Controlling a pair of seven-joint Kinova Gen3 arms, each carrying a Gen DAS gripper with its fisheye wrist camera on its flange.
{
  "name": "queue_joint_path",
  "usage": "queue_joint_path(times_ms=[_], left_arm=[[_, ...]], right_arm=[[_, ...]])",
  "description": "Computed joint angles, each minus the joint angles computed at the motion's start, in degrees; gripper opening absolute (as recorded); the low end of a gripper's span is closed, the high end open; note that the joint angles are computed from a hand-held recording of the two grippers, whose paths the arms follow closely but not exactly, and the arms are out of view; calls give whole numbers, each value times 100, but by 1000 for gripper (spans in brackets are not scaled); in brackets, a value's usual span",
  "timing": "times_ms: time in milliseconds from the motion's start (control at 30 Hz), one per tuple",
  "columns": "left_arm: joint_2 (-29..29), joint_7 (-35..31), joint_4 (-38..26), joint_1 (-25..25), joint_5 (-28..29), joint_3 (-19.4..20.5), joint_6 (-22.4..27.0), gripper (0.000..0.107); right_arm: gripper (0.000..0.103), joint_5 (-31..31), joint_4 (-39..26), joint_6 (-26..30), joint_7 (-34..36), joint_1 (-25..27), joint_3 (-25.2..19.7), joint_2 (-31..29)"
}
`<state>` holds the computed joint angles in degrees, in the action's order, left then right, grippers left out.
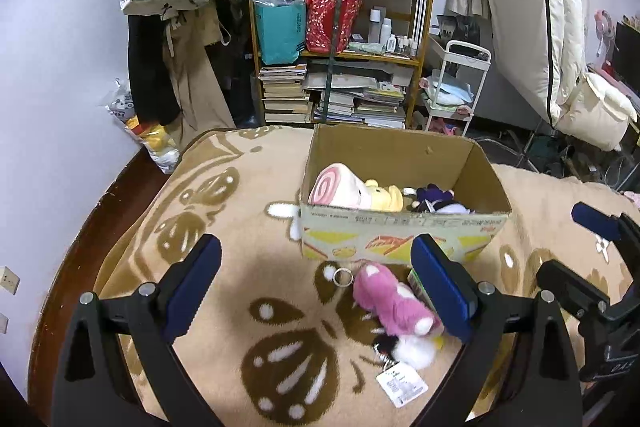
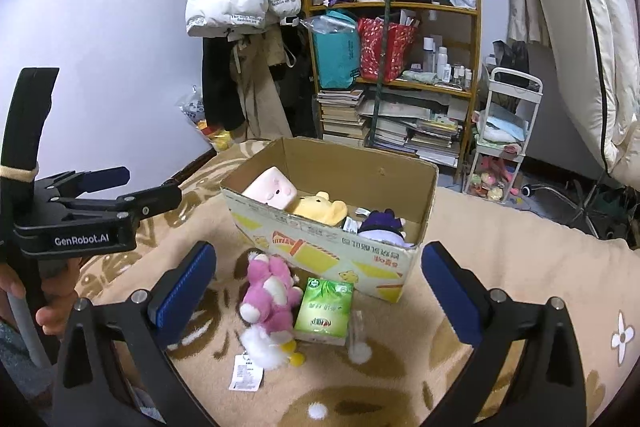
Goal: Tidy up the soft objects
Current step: 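Move the left tool to the pink plush while the right tool approaches the green tissue pack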
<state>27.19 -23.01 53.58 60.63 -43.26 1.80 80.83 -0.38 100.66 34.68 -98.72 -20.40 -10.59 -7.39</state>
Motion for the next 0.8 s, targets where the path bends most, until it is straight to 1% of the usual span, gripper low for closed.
queue_joint_path(times_ms=[167, 300, 367, 567, 600, 667, 800], left_arm=[[51, 15, 22, 85, -21, 14, 102, 95], [120, -109, 26, 65, 16, 19, 50, 95], [147, -100, 50, 38, 56, 6, 1, 95], [157, -39, 252, -200, 340, 20, -279, 95], [124, 18, 350, -221, 357, 15, -387, 95], [33, 155, 624, -312, 385, 26, -754, 95], [48, 196, 745, -484, 505, 69, -1012, 95]], right_arm=[[103, 105, 15, 50, -171, 12, -61, -6], [103, 363, 48, 81, -378, 8, -162, 38], [103, 384, 37, 126, -391, -14, -141, 104], [103, 387, -55, 298, -430, -78, -69, 361], [103, 389, -68, 328, -416, -91, -56, 394], [103, 364, -144, 440, -316, -115, -18, 506], [103, 420, -252, 608, -389, -156, 22, 708]])
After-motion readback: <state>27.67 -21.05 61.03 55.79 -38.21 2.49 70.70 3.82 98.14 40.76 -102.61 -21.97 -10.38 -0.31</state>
